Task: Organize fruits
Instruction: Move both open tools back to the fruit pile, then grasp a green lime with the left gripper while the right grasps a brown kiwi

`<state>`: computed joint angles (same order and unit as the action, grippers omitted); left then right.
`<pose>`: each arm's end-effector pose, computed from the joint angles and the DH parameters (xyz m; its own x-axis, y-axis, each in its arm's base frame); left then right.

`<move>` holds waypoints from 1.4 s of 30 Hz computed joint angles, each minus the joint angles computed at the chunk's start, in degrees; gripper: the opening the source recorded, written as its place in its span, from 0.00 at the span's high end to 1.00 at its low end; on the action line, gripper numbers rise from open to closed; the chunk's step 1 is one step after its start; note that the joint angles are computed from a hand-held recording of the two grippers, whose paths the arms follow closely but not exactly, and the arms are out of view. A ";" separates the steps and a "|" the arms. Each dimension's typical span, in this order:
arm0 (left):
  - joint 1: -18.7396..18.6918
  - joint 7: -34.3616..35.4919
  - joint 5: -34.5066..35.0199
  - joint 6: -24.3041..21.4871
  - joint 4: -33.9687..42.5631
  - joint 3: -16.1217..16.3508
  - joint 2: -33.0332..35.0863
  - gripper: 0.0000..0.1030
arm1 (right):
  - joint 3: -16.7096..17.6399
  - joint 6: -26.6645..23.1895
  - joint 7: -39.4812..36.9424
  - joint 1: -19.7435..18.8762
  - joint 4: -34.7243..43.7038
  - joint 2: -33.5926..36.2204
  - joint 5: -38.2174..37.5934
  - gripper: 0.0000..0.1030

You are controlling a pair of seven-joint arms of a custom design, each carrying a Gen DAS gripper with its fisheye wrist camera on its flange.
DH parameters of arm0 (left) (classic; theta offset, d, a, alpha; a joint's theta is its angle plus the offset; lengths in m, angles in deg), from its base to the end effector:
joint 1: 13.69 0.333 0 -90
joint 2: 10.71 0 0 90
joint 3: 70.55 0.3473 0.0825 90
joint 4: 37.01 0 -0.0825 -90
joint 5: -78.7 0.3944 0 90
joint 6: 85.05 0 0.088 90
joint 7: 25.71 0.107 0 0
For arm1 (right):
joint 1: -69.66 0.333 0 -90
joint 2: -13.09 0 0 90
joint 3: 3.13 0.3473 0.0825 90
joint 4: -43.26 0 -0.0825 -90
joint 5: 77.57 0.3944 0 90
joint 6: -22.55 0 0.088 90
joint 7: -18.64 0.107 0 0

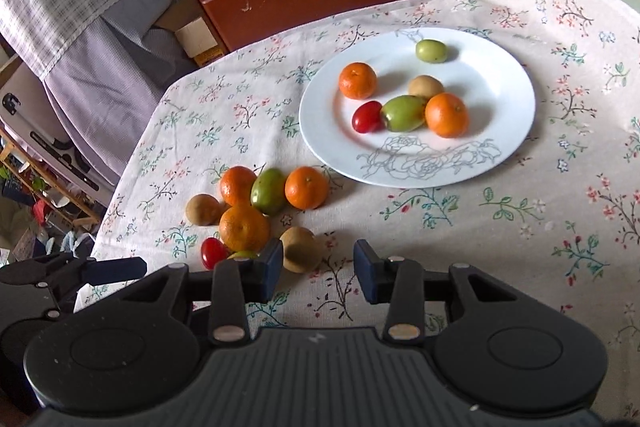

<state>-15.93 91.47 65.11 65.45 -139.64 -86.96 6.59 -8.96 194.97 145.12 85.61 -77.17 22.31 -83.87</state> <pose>0.6649 -0.1969 0.4739 -0.5645 -0.8247 0.0358 -0.6969 0.4529 -0.5561 0.6185 0.1214 0.4557 -0.2178 -0.9223 -0.3193 -0.7058 0.3748 -0.6012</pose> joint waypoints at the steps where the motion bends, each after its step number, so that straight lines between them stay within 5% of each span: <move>1: -0.13 -0.53 0.18 -0.33 0.21 0.15 0.16 0.09 | 0.56 0.09 -0.85 -0.46 0.23 0.28 0.95 0.62; 19: 1.70 9.59 -7.27 5.15 -3.05 -3.38 -0.80 0.11 | 4.55 1.79 -14.18 -2.45 2.06 2.65 15.21 0.75; 23: 1.77 11.76 -9.14 5.75 -3.21 -3.89 -0.74 0.19 | 4.45 1.53 -15.38 -2.27 2.05 2.50 16.86 0.76; 28: 2.51 15.28 -13.37 6.15 -2.88 -5.28 -0.43 0.27 | -4.01 -0.20 -2.74 3.82 1.03 1.04 5.68 0.76; 33: 2.50 18.36 -16.34 5.41 -2.39 -5.73 -0.05 0.36 | -4.50 -0.42 5.47 2.87 -0.06 -0.02 -0.48 0.76; 39: 1.43 17.57 -16.10 6.31 -1.77 -5.19 0.78 0.39 | -1.89 -1.05 6.61 0.17 0.05 -0.10 -1.84 0.76; 42: 1.59 17.11 -16.02 5.56 -1.20 -5.29 1.27 0.53 | -1.01 -1.17 6.25 -0.63 -0.02 -0.22 -1.40 0.76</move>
<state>-14.34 108.58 49.10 71.01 -140.85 -92.25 7.85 -9.97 193.80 151.37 84.98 -77.19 22.10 -85.27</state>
